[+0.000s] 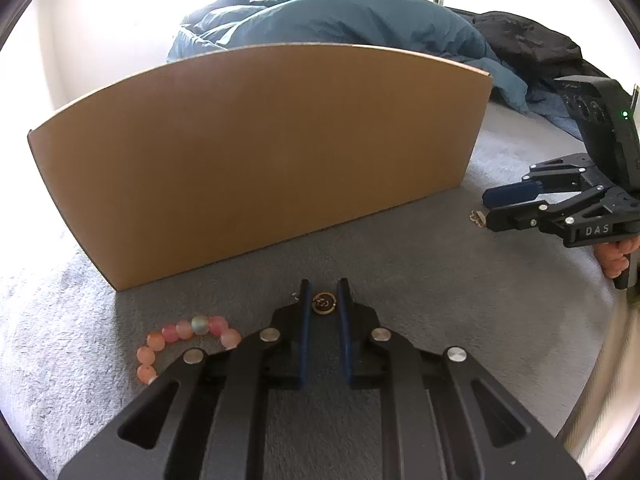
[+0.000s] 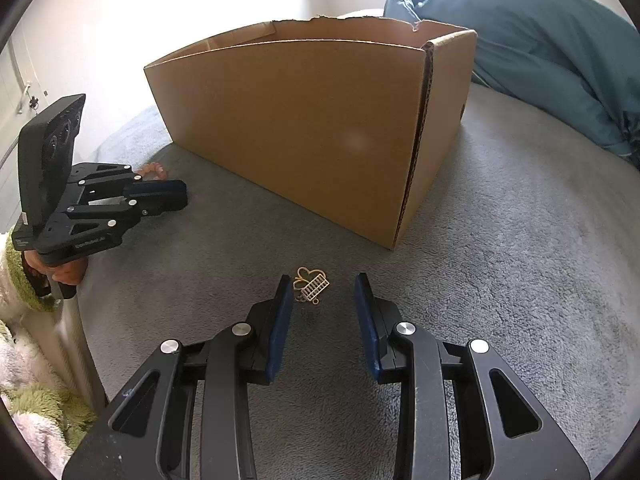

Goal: Organize jewelry

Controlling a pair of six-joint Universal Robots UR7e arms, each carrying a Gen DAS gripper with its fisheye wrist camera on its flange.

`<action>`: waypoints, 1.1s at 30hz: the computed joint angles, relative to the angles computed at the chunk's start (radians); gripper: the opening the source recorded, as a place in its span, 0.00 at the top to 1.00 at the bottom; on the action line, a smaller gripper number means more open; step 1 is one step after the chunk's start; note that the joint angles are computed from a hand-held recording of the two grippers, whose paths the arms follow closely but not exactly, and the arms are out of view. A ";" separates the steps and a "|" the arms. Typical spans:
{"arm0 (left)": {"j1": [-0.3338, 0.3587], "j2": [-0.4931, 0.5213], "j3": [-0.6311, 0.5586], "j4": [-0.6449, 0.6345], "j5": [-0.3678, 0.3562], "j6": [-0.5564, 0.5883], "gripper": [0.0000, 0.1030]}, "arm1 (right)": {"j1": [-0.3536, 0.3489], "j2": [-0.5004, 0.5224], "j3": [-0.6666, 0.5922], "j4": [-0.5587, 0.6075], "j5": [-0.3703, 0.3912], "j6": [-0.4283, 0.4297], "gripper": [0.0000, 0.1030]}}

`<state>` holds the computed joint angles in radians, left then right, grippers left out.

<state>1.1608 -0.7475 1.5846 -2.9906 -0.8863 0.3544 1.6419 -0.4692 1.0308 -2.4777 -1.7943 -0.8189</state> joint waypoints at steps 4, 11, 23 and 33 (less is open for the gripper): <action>0.002 -0.015 0.025 -0.023 -0.012 0.010 0.89 | 0.002 0.001 -0.003 0.006 -0.003 -0.001 0.71; 0.008 -0.038 0.060 -0.068 -0.040 0.024 0.89 | 0.015 0.008 -0.018 0.018 -0.029 -0.043 0.71; 0.013 -0.053 0.074 -0.075 -0.060 0.018 0.89 | 0.025 0.053 -0.079 0.079 -0.069 -0.072 0.75; 0.018 -0.046 0.050 -0.047 -0.065 0.014 0.89 | 0.029 0.059 -0.071 0.060 -0.079 -0.085 0.86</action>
<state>1.1791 -0.7937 1.6349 -3.0379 -0.9512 0.3685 1.6707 -0.4098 0.9603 -2.4173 -1.8729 -0.9035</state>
